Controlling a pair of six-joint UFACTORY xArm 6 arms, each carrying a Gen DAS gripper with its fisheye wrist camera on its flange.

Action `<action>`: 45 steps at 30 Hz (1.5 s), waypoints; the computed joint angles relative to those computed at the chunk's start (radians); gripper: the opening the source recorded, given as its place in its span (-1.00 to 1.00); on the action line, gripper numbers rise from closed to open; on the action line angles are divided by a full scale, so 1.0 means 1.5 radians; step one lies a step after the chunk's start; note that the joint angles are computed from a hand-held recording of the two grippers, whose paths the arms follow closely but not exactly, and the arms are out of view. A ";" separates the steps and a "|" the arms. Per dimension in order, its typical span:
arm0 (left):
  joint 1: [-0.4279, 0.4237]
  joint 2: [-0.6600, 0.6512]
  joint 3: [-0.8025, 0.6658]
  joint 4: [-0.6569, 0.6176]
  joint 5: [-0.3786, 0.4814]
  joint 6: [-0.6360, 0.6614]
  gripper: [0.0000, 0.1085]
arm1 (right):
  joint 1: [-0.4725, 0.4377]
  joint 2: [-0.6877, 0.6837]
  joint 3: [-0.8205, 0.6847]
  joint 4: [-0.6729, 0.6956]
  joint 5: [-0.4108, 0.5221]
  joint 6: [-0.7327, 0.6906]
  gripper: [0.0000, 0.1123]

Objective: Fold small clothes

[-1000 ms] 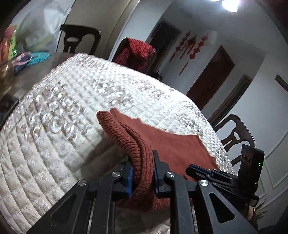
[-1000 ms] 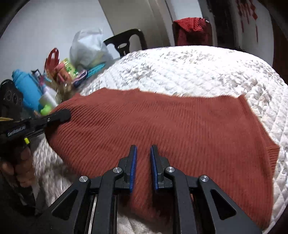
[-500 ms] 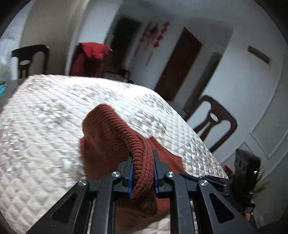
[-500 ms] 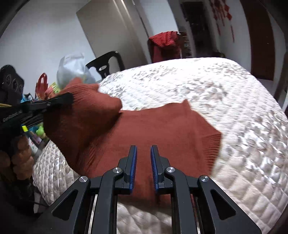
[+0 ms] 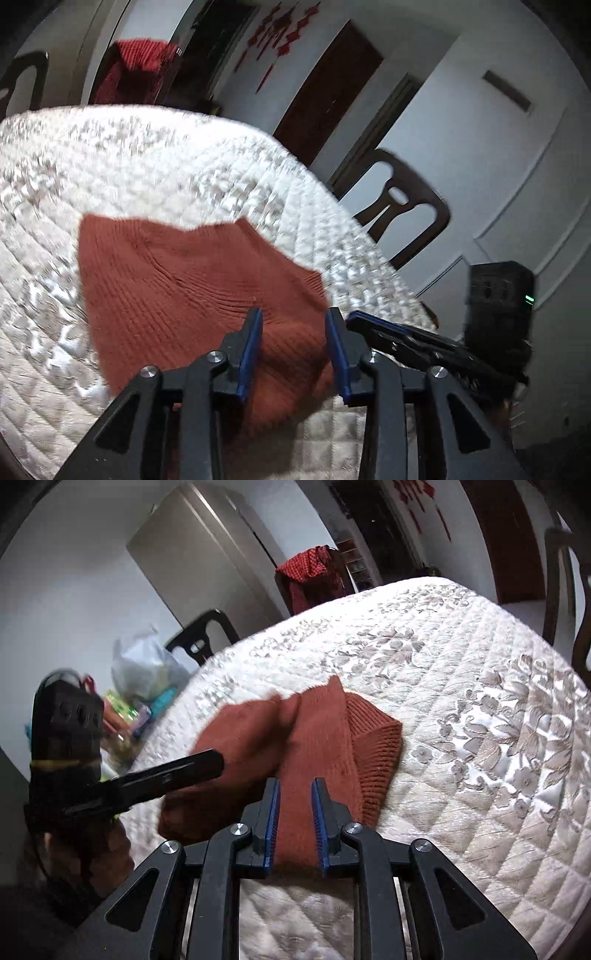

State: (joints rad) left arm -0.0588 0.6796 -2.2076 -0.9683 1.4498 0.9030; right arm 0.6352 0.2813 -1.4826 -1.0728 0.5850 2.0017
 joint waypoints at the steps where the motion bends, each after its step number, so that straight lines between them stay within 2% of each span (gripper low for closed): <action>1: 0.005 -0.010 0.012 -0.008 -0.011 0.009 -0.30 | -0.005 -0.005 0.009 -0.028 -0.026 0.037 -0.60; 4: 0.021 -0.025 0.029 -0.013 -0.059 0.018 -0.30 | -0.022 0.000 0.005 -0.083 -0.089 0.107 -0.11; 5: 0.022 -0.029 0.036 -0.006 -0.088 0.019 -0.29 | -0.026 0.005 0.000 -0.088 -0.102 0.112 -0.09; 8: 0.024 -0.013 0.024 0.024 -0.129 0.000 -0.30 | -0.040 0.042 -0.034 -0.031 -0.145 0.054 -0.09; 10: 0.024 -0.008 0.027 0.045 -0.148 -0.009 -0.30 | -0.050 0.072 -0.057 0.064 -0.167 -0.032 -0.09; 13: 0.021 -0.001 0.037 0.063 -0.151 -0.016 -0.30 | -0.062 0.095 -0.065 0.146 -0.206 -0.094 -0.09; 16: 0.016 -0.013 0.071 0.068 -0.167 -0.002 -0.29 | -0.065 0.103 -0.061 0.215 -0.216 -0.139 -0.09; 18: 0.016 -0.020 0.081 0.064 -0.174 0.009 -0.29 | -0.068 0.101 -0.058 0.212 -0.232 -0.132 -0.09; 22: 0.017 -0.013 0.074 0.061 -0.170 0.014 -0.29 | -0.078 0.087 -0.050 0.136 -0.266 -0.042 -0.09; 24: 0.017 -0.012 0.074 0.059 -0.171 0.016 -0.29 | -0.079 0.089 -0.054 0.138 -0.265 -0.035 -0.09; 27: 0.017 -0.012 0.076 0.055 -0.171 0.018 -0.29 | -0.067 0.110 -0.074 0.288 -0.224 -0.170 -0.08; 29: 0.019 -0.014 0.080 0.053 -0.170 0.021 -0.29 | -0.063 0.120 -0.082 0.353 -0.216 -0.224 -0.08; 33: 0.021 -0.017 0.085 0.050 -0.168 0.024 -0.29 | -0.058 0.121 -0.092 0.394 -0.192 -0.273 -0.09; 39: 0.021 -0.017 0.085 0.050 -0.168 0.026 -0.28 | -0.057 0.133 -0.111 0.454 -0.158 -0.350 -0.27; 40: 0.020 -0.016 0.082 0.051 -0.167 0.025 -0.29 | -0.058 0.136 -0.117 0.458 -0.152 -0.363 -0.39; 41: 0.020 -0.015 0.080 0.052 -0.167 0.024 -0.29 | -0.059 0.139 -0.117 0.461 -0.155 -0.370 -0.52; 45: 0.017 -0.014 0.073 0.061 -0.171 0.017 -0.29 | -0.064 0.132 -0.101 0.430 -0.191 -0.364 -0.64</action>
State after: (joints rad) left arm -0.0336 0.6580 -2.0982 -0.8768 1.1937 0.9285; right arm 0.5391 0.4798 -1.6338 -0.4274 0.2992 1.4557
